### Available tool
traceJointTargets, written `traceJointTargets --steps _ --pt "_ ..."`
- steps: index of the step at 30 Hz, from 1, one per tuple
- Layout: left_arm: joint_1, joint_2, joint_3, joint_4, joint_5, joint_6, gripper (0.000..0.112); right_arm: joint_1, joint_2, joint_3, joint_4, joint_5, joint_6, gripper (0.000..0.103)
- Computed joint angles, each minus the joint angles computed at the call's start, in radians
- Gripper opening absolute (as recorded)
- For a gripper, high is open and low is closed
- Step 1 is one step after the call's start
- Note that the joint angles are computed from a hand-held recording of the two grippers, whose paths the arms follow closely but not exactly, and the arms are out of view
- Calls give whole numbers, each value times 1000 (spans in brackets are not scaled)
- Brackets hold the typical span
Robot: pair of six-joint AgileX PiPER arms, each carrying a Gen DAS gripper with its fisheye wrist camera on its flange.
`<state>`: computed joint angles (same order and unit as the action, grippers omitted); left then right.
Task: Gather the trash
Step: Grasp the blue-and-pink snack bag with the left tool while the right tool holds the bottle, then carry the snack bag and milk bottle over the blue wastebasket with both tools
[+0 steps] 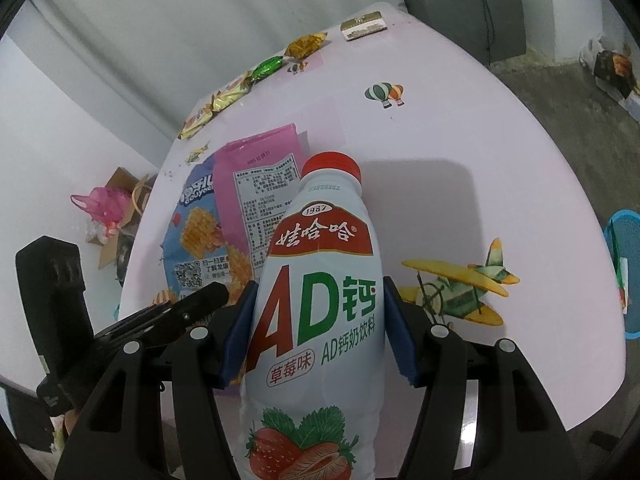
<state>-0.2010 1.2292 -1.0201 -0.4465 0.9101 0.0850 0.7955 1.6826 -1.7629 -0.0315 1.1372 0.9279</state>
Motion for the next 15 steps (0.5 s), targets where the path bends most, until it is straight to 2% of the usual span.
traceJointTargets --steps 5,15 --pt "-30 -11 -9 46 -8 -36 12 -7 44 -65 13 50 -33 59" --pt "-47 -24 -13 82 -1 -60 12 -33 73 -88 68 52 -81 60"
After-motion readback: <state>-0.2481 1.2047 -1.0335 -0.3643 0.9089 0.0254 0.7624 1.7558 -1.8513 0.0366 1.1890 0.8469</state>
